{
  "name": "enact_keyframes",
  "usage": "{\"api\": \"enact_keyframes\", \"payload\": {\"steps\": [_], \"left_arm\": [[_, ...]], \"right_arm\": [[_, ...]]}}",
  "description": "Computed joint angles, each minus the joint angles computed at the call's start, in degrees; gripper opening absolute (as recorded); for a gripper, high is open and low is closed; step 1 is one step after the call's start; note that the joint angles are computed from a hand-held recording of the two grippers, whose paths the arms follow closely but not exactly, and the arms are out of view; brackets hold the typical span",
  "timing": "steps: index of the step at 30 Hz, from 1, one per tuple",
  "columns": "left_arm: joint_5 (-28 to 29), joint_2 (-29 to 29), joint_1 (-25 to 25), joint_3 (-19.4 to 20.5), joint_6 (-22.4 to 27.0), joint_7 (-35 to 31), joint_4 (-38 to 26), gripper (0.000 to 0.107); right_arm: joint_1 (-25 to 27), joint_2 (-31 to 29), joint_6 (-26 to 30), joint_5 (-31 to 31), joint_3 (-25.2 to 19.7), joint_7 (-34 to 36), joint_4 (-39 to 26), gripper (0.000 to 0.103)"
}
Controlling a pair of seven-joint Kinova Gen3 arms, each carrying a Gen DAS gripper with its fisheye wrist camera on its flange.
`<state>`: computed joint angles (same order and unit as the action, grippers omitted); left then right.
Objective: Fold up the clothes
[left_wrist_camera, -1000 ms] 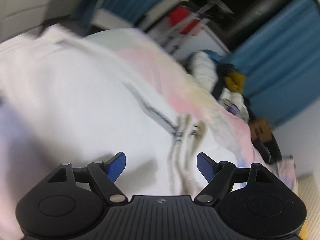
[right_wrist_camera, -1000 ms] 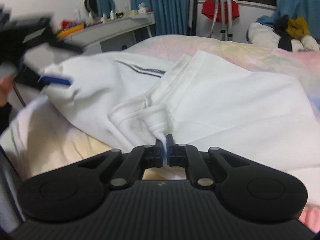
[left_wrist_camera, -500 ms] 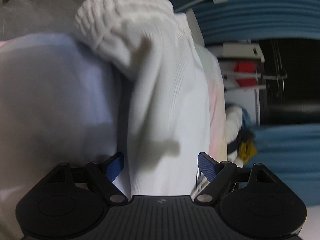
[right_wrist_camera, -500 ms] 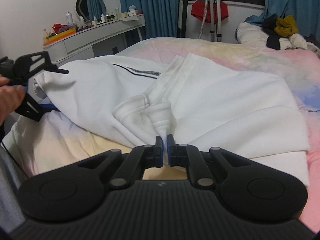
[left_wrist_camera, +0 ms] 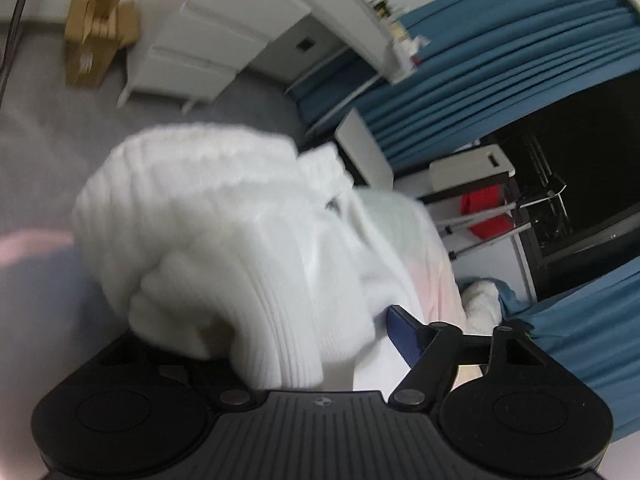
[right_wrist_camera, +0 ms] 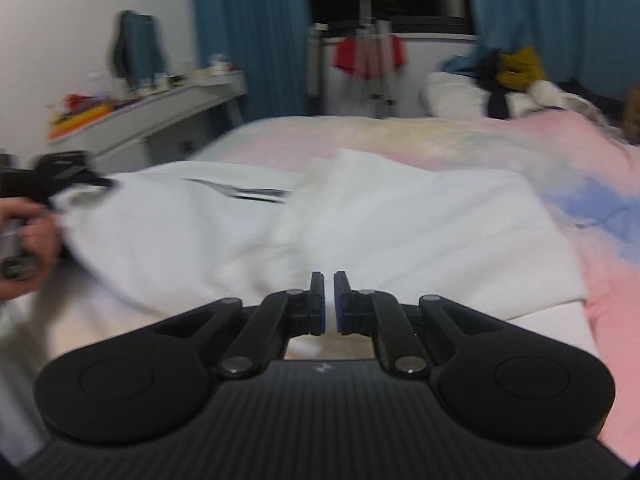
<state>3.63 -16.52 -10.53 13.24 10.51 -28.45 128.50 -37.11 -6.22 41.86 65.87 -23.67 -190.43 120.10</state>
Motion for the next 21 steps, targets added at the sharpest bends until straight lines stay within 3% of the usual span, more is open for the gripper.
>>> {"api": "enact_keyframes", "payload": {"steps": [2, 5, 7, 10, 16, 21], "left_arm": [[0.74, -0.4, -5.31, 5.26, -0.1, -0.92, -0.58, 0.039], [2.53, -4.51, -13.12, 12.99, 1.28, -5.63, -1.33, 0.023], [-0.28, -9.82, -17.18, 17.75, 4.29, -5.32, -2.65, 0.021], [-3.25, -16.44, -22.04, 25.71, 6.7, -9.64, -7.51, 0.021], [7.48, -27.09, -34.77, 41.64, 8.37, -22.79, -20.86, 0.02], [9.51, -31.47, -43.21, 54.39, 11.15, -22.85, -33.33, 0.018]], "right_arm": [[-1.13, 2.63, -0.62, -1.88, 3.31, 0.09, -0.53, 0.008], [-0.5, 2.99, -6.99, -8.87, 8.47, 2.96, -0.68, 0.008], [3.4, 1.69, -9.79, -11.32, 6.73, 5.42, -0.38, 0.008], [5.98, -0.29, -9.11, -12.6, 4.55, 5.49, -0.36, 0.008], [11.28, -6.8, -7.22, -13.82, 2.12, 1.85, 1.41, 0.008], [17.1, -13.92, -5.45, -15.75, 2.33, 1.96, 3.45, 0.008]]}}
